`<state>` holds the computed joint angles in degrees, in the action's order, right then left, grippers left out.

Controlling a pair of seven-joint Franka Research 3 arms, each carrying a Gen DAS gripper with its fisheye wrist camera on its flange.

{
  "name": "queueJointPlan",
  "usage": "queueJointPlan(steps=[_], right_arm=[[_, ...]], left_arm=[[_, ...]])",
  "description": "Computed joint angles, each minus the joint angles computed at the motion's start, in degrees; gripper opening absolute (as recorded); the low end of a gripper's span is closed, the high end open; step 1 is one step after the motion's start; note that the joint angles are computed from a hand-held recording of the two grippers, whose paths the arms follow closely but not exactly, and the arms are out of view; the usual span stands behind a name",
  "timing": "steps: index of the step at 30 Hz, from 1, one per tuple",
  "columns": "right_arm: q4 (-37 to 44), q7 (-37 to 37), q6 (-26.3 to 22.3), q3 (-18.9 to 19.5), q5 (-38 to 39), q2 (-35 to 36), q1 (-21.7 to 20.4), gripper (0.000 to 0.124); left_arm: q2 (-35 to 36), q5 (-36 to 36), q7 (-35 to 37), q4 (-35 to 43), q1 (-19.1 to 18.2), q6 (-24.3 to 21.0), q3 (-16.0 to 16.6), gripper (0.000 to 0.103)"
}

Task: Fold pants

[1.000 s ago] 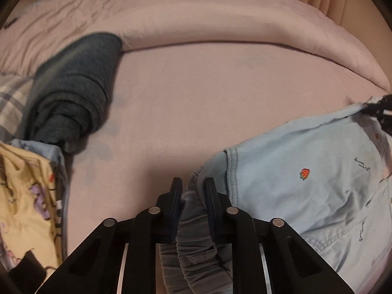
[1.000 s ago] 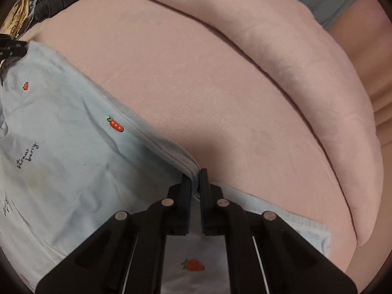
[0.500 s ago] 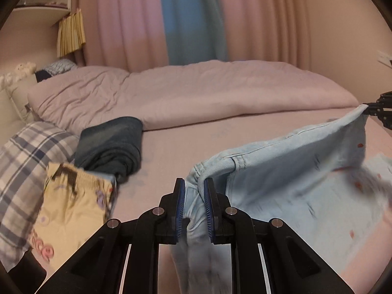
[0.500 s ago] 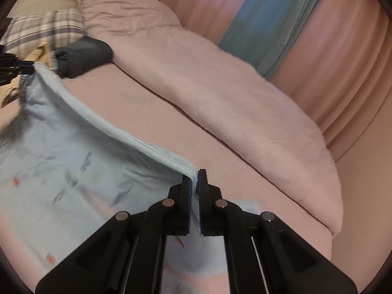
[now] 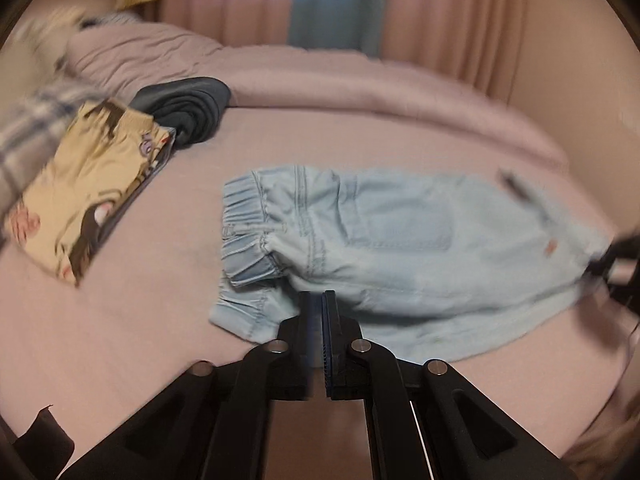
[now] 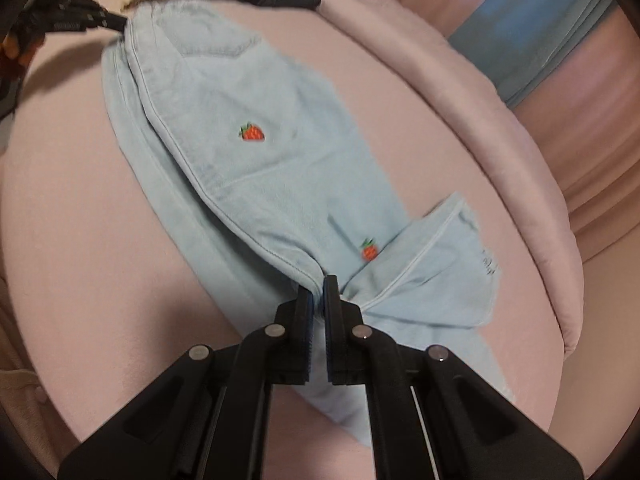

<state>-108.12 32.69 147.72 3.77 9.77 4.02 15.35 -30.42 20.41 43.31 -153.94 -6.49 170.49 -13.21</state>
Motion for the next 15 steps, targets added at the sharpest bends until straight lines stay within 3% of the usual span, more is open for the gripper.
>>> queueJointPlan(steps=[2,3,4,6,8,10,12,14,15], right_arm=[[-1.2,-0.27,1.29,0.03,-1.39,-0.4,0.21,0.005],[-2.81,-0.18,2.44,0.04,-2.19,-1.16,0.34,0.005],[-2.78,-0.03,2.53,0.03,-2.2,-1.14,0.34,0.005],[-2.08,0.81,1.79,0.02,-1.33,-0.89,0.27,0.005],[-3.46,-0.02,1.93,-0.2,0.53,-1.92,-0.21,0.005],[-3.78,-0.26,1.87,-0.28,1.1,-2.28,-0.39,0.005],[-3.72,-0.17,1.92,-0.25,1.36,-2.29,-0.42,0.005],[-3.96,-0.59,1.56,-0.42,2.5,-2.72,-0.71,0.005],[-3.75,-0.52,1.26,-0.45,3.12,-2.73,-0.78,0.005]], left_arm=[[-0.25,-4.8,-1.18,-1.38,-4.06,3.34,4.2,0.01],[-0.09,-6.74,-1.54,-1.89,-5.49,4.61,5.68,0.031],[0.6,-9.48,-2.16,-2.28,-7.76,6.49,7.95,0.065],[1.07,-12.56,-3.94,-2.7,-9.39,7.65,9.08,0.084],[3.3,-16.66,-2.83,-2.89,-16.14,12.22,15.77,0.084],[4.94,-18.66,-3.0,-2.17,-19.7,14.36,19.1,0.084],[7.05,-19.98,-3.36,-1.04,-24.95,17.09,24.58,0.083],[8.58,-21.6,-4.99,0.69,-30.27,16.0,30.46,0.06],[9.05,-22.69,-5.27,0.94,-33.14,16.2,33.45,0.039]])
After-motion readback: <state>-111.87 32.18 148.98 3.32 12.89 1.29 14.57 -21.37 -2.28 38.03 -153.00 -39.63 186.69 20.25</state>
